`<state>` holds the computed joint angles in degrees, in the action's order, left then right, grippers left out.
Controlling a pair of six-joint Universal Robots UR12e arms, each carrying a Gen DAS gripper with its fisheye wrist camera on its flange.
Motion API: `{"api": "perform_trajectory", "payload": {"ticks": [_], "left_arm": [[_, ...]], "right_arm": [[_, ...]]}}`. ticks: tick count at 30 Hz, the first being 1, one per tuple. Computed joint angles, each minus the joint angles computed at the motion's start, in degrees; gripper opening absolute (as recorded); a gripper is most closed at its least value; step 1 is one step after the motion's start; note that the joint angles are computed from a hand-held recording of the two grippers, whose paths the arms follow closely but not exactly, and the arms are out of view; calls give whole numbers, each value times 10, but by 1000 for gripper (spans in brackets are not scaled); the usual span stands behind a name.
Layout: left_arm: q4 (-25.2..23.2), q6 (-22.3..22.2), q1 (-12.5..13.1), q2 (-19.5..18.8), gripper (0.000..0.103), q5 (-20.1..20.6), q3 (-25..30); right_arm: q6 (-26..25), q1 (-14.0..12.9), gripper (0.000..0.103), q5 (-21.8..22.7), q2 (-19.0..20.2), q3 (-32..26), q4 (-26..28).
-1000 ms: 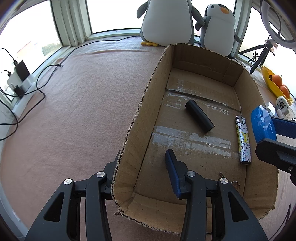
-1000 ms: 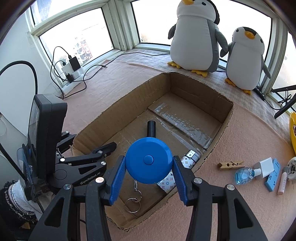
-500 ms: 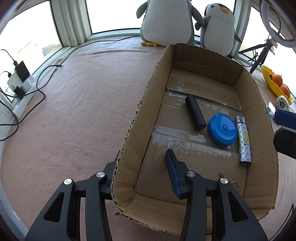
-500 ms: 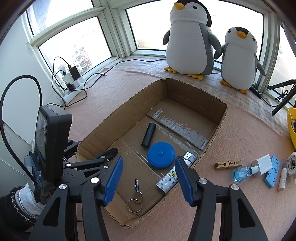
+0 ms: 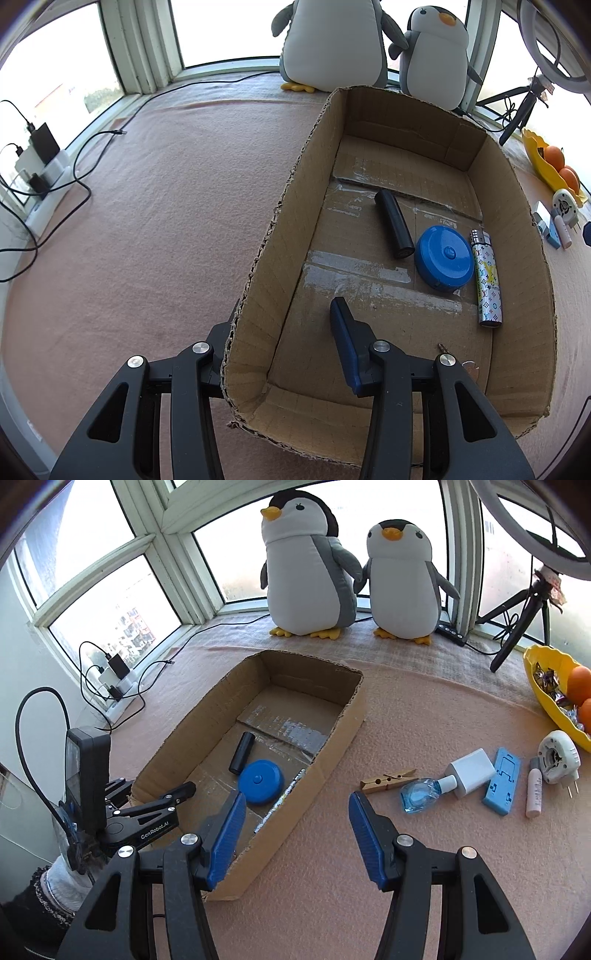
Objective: Organize rigid objects
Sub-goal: 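Move the right tool to the blue glass bottle and grasp its neck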
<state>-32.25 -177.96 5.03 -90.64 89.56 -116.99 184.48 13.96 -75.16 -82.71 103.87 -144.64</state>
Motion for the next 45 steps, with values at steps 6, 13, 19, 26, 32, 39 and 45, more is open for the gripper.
{"api": "perform_trajectory", "payload": {"ticks": [6, 13, 19, 26, 32, 39, 45], "left_arm": [[0, 0, 0, 0, 43, 0, 0], [0, 0, 1, 0, 43, -1, 0], [1, -1, 2, 0, 43, -3, -1], [1, -2, 2, 0, 43, -5, -1], [2, -4, 3, 1, 43, -9, -2], [2, -4, 4, 1, 43, -10, -2], [2, -4, 4, 1, 43, -12, -3]], "right_arm": [[31, -24, 54, -2, -8, 13, 11], [96, -39, 54, -6, 0, 13, 29], [145, -38, 54, -31, 19, -2, 51], [182, -41, 54, -25, 41, -18, 59], [193, -45, 45, -12, 50, -25, 76], [219, -55, 44, 10, 57, -25, 74], [218, -53, 36, 12, 67, -36, 85]]}}
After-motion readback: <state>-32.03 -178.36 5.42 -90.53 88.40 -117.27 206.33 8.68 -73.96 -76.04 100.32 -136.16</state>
